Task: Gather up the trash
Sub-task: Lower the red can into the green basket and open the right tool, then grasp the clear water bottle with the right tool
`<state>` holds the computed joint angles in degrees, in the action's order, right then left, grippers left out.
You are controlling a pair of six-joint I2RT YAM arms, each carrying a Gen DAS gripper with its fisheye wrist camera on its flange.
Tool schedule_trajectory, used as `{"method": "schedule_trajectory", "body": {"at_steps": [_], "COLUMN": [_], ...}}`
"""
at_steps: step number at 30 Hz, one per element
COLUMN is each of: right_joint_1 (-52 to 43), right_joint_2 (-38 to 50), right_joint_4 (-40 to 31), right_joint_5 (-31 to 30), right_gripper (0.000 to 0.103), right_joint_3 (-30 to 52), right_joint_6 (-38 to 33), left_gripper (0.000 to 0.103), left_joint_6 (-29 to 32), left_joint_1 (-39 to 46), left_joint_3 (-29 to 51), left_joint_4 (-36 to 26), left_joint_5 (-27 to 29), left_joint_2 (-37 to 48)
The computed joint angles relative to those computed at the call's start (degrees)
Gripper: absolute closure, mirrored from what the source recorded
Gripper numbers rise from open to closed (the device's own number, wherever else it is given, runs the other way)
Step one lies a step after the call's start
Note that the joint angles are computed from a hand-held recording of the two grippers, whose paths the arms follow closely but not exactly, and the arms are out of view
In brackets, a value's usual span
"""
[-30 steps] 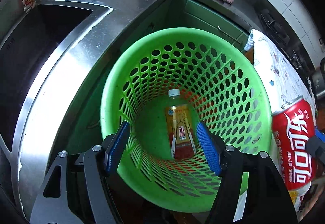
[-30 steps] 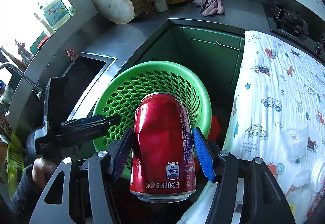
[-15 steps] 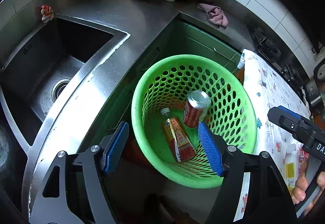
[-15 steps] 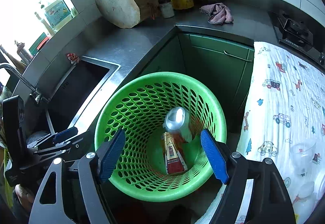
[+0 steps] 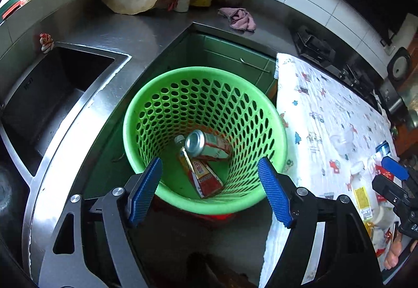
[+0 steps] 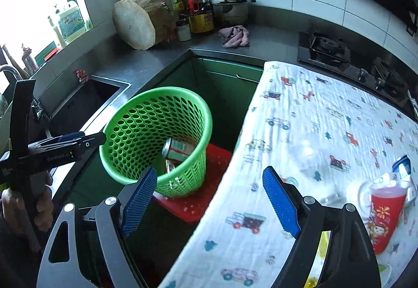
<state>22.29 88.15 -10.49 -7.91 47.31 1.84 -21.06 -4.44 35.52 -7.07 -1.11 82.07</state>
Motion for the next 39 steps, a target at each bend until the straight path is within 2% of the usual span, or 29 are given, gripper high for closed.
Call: {"method": "schedule_trajectory", "body": {"at_steps": [6, 10, 16, 21, 25, 32, 39], "right_joint_1": [-12.43, -20.70, -28.08, -29.30, -28.75, -27.11, -26.27], "right_joint_2": [-6.72, -3.46, 5.48, 13.35, 18.14, 22.67, 25.77], "right_joint_4": [-3.57, -4.99, -6.58, -9.55, -10.92, -11.27, -9.80], "right_joint_5": [-4.02, -6.08, -6.97, -7.08, -5.89, -3.50, -0.67], "right_gripper": [0.023, 0.023, 0.023, 0.024, 0.030, 0.032, 0.049], "right_joint_3": [-6.63, -6.32, -1.30, 4.87, 8.35, 10.98, 11.96], "right_joint_6": [-9.03, -16.31, -23.85, -26.45, -27.85, -29.97, -29.98], "left_gripper": [0.028, 0.028, 0.028, 0.028, 0.028, 0.028, 0.028], "left_joint_6": [-7.69, -11.41, -14.17, -14.63, -14.43, -14.87, -15.74], "left_joint_1": [-10.79, -17.11, -21.13, -22.63, -23.17, -25.28, -29.47], "left_joint_3": [-1.14, -0.21, 0.64, 1.43, 1.54, 1.43, 1.83], "left_joint_4": [-0.51, -1.63, -2.65, -3.36, -3.72, -4.18, -4.19], "left_joint_5": [-4.45, -7.74, -9.94, -10.80, -10.66, -10.87, -11.43], "left_joint_2": [-2.05, -1.54, -0.92, 0.09, 0.18, 0.52, 1.72]}}
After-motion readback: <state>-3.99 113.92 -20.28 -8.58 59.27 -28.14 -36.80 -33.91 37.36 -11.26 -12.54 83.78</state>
